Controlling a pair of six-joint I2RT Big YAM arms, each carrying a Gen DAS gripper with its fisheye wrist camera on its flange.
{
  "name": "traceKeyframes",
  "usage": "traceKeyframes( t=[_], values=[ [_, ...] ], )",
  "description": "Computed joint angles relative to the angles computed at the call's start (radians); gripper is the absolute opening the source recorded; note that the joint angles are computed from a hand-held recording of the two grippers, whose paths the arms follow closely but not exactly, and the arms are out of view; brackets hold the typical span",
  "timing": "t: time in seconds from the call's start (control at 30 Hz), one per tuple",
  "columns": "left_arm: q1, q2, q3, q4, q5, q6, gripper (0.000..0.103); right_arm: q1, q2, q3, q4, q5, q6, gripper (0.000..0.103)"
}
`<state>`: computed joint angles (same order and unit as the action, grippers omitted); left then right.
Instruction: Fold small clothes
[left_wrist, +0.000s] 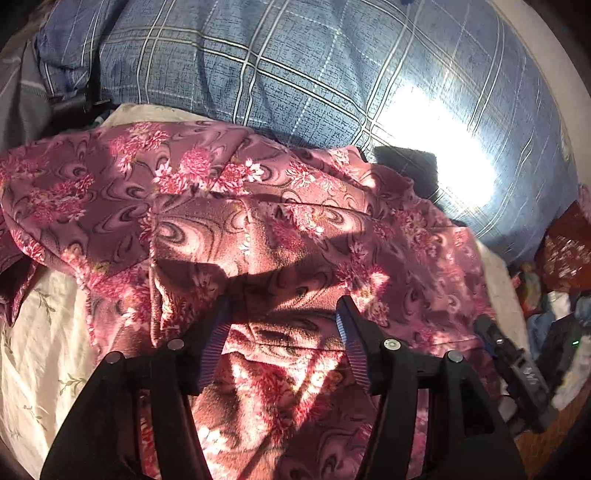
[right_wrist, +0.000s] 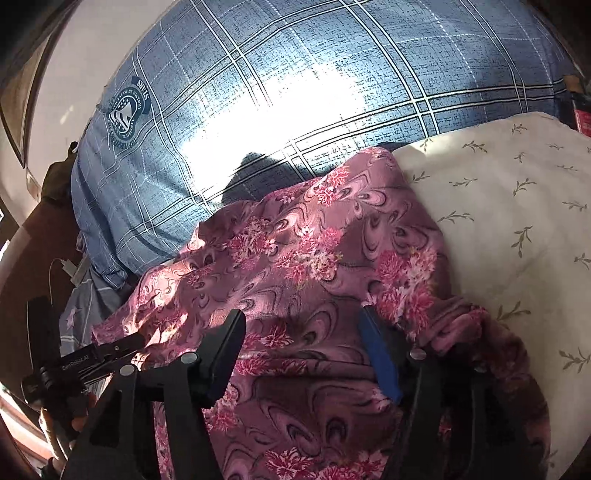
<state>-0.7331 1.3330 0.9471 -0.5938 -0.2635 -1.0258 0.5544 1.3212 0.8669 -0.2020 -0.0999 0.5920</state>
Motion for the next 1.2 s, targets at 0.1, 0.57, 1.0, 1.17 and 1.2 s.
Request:
traceKeyframes(
  t=[0.1,0.57,1.0,1.17,1.2],
  values=[
    [0.038,-0.124,-0.071,0.001,0.019,-0.046,0.057,-0.005,-0.005,-0.002,0.009,-0.009,0.011,0.067],
    [0.667,-0.460,-0.225,-0.199,0.304,-0.122,0.057,0.004,0.000,0.010,-0.003,0.013,0.005,0.067],
    [0.654,-0.325,-0.164,-0.163,0.122,-0.040,0.006,-0.001,0.000,0.005,0.010,0.004,0.007,0.068],
    [0.338,-0.315,0.032,-0.327,-0.475,0.159,0.007,-0.001,0.002,0.007,0.009,0.003,0.004,0.068],
    [0.270,-0.290,0.060,-0.362,-0.595,0.176,0.007,-0.001,0.002,0.007,0.008,0.004,0.003,0.068]
  ],
)
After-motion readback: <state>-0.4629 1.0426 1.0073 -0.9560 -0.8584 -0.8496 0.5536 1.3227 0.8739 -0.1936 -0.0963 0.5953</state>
